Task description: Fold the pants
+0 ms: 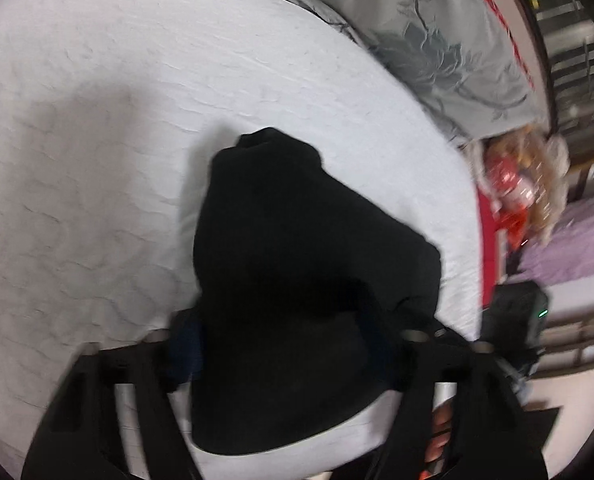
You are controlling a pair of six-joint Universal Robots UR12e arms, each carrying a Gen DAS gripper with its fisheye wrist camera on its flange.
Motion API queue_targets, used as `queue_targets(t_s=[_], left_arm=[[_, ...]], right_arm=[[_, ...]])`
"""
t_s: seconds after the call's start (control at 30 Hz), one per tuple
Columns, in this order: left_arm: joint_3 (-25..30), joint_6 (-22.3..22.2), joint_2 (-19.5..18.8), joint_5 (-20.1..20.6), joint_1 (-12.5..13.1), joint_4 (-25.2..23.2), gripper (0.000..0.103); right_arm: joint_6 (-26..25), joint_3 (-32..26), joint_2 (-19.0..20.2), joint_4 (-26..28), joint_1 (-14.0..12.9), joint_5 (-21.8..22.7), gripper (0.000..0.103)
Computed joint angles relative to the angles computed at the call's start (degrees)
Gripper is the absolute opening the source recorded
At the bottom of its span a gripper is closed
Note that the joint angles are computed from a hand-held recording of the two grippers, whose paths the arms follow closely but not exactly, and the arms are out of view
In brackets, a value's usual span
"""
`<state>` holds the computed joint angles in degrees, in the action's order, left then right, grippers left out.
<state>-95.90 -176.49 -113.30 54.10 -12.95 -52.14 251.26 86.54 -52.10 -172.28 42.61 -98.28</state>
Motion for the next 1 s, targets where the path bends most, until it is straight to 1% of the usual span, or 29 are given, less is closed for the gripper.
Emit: queue_targets(t_s=[0.03, 0.1, 0.17, 0.23, 0.33, 0.4, 0.47, 0.5, 0.57, 0.67, 0.7, 0.73, 0.8, 0.83, 0.87, 0.9, 0.93, 1.0], left_arm=[[0.09, -0.19, -0.04, -1.48, 0.23, -0.83, 0.040], [-0.41, -0.96, 0.33, -2.61, 0.62, -0.51, 0.030], [-0.80, -1.85, 0.98, -4.80, 1.38, -0.68, 0.026], [-1.17, -2.44, 1.77, -6.55, 2.03, 0.44, 0.025], [-0.80, -4.33, 2.76, -7.51, 2.81, 4.75, 0.025], [0.16, -4.35, 2.91, -5.18, 2.86, 7.43, 0.025], [1.39, -3.86, 2.47, -1.61, 2.55, 8.08, 0.025], [1.71, -3.55, 2.29, -0.18, 2.49, 7.75, 0.025], [2.98, -3.13, 1.28, 4.98, 1.67, 6.22, 0.025], [2.96, -1.63, 0.20, 12.15, 0.88, 5.18, 0.026], [3.04, -1.55, -0.10, 12.92, 0.63, 4.95, 0.028], [2.81, -1.32, -0.36, 14.02, 0.43, 5.05, 0.031], [2.12, -1.27, -0.18, 16.59, -0.04, 6.39, 0.046], [1.76, -0.89, 0.01, 17.67, -0.25, 7.30, 0.049], [1.29, -0.38, 0.37, 18.88, -0.49, 8.36, 0.051], [0.98, 0.13, 0.70, 19.72, -0.64, 9.06, 0.051], [0.70, 0.42, 1.03, 20.53, -0.85, 9.49, 0.051], [-0.27, 0.01, 1.88, 23.02, -1.20, 10.97, 0.051]], right_arm=[[1.13, 0.16, -0.02, -0.39, -0.11, 0.38, 0.041], [1.97, 0.52, -0.24, -1.61, 0.09, -0.05, 0.038], [2.34, 0.75, -0.41, -3.03, 0.31, -0.47, 0.035], [3.14, 0.87, -0.41, -6.12, 0.50, -0.71, 0.034], [1.88, -0.80, -0.10, -7.90, 0.56, -0.96, 0.034], [1.02, -2.71, 0.74, -9.64, 0.39, -1.06, 0.034], [0.37, -4.43, 1.60, -10.15, 0.14, -1.08, 0.034], [-0.06, -5.81, 2.29, -9.38, -0.11, -0.84, 0.034], [-0.02, -7.58, 3.20, -7.03, -0.34, -0.37, 0.034], [0.61, -10.18, 4.71, -1.31, -0.59, 1.17, 0.034], [0.11, -11.20, 5.23, 1.71, -0.50, 1.03, 0.035], [-0.95, -11.84, 5.41, 4.12, -0.30, 0.01, 0.038], [-3.93, -13.10, 5.51, 10.30, 0.06, -1.98, 0.045], [-4.66, -13.09, 5.41, 11.60, 0.08, -2.01, 0.048], [-5.15, -12.81, 5.15, 12.64, 0.15, -2.43, 0.050], [-5.34, -12.15, 4.77, 12.19, 0.26, -2.78, 0.051], [-5.02, -11.30, 4.25, 11.51, 0.34, -2.91, 0.054], [-3.70, -9.66, 3.04, 10.40, 0.55, -3.29, 0.055]])
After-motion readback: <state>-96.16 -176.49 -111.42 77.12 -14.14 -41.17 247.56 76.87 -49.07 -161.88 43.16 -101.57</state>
